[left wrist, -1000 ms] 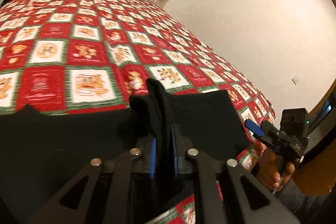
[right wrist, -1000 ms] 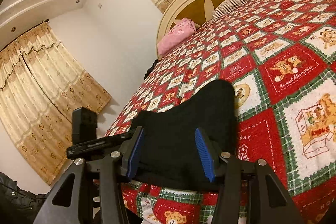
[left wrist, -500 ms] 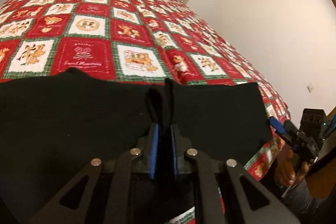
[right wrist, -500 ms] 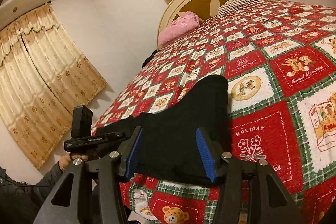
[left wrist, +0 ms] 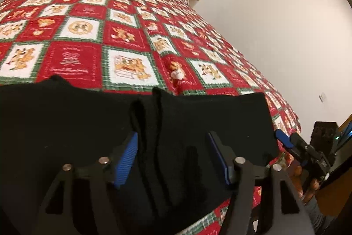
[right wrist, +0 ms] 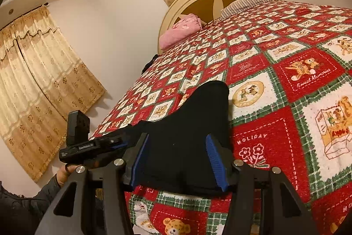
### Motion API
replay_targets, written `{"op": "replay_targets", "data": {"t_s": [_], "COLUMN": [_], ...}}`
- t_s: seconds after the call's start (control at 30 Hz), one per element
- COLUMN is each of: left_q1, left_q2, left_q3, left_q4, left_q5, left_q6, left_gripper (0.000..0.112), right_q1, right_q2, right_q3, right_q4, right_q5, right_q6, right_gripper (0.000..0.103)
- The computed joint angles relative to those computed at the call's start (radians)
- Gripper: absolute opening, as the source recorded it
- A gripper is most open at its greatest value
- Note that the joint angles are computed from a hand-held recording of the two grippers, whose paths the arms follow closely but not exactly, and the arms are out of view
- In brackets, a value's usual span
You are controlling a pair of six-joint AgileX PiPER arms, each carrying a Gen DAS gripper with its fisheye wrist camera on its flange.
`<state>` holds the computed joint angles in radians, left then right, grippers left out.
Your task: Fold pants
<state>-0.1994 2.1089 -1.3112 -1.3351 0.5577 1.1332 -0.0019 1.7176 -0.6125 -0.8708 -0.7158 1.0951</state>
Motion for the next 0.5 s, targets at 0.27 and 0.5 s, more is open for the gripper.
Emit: {"op": "replay_targets", "data": {"t_s": [0.27,0.5], "left_q1": [0.008,0.050], "left_q2": [-0.010,-0.052], "left_q3": [-0.021,0.029], "left_q4": [0.101,0.097], "left_q5": [0.015,0.005], "left_q6": [-0.106,-0.074], "left_gripper": [0.011,0.011], "right_q1": [0.034,0.062], "right_q2": [-0.010,-0.026], "right_q3": [0.003,0.014], "right_q4": [0.034,0.071], "right_q5": [0.033,0.038], "right_q6": [-0.052,-0.094], "right_gripper": [0.055,0.055]}}
